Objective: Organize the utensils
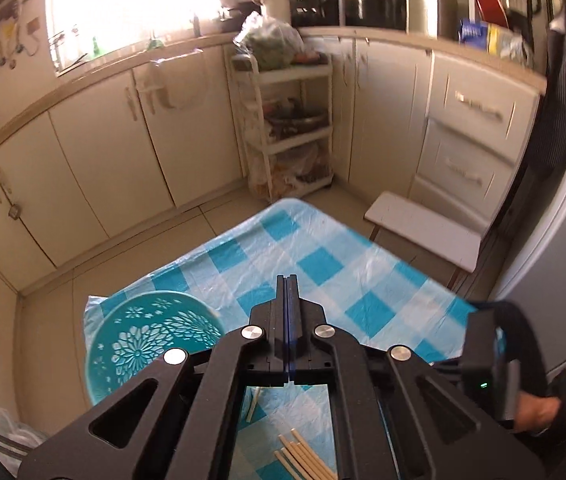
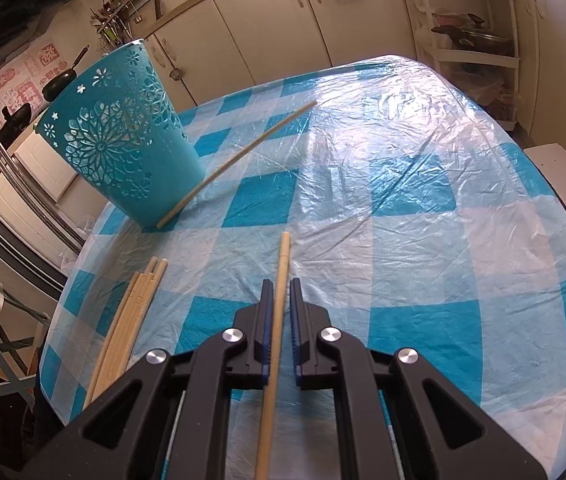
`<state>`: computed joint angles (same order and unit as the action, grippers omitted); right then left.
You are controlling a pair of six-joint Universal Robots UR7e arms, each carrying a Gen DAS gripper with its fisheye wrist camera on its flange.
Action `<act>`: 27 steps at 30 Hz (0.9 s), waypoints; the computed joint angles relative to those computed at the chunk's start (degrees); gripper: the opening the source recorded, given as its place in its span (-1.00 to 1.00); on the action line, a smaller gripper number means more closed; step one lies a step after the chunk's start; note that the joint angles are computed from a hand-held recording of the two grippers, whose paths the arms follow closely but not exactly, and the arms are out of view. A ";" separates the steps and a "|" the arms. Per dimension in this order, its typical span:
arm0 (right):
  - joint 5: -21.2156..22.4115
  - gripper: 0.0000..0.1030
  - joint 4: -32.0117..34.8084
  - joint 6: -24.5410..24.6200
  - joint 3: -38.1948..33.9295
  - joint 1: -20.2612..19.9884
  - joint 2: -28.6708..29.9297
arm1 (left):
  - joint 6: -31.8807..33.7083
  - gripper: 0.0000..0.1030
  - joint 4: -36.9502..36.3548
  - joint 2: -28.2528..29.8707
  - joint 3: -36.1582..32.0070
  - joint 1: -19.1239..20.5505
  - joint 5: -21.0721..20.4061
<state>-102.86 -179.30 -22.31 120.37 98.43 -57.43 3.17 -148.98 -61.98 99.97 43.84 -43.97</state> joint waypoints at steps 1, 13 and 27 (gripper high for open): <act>-0.10 -0.84 -0.08 -0.04 -0.01 0.04 0.04 | -0.63 -1.00 0.80 -0.66 -0.26 0.29 -1.15; 3.09 -0.84 1.45 0.96 0.06 -1.62 -1.01 | -4.16 0.02 9.49 18.84 -8.42 5.75 13.34; 7.94 -0.84 4.64 2.66 -0.08 -4.05 -2.72 | -6.46 -1.00 14.32 24.40 -16.35 10.72 10.42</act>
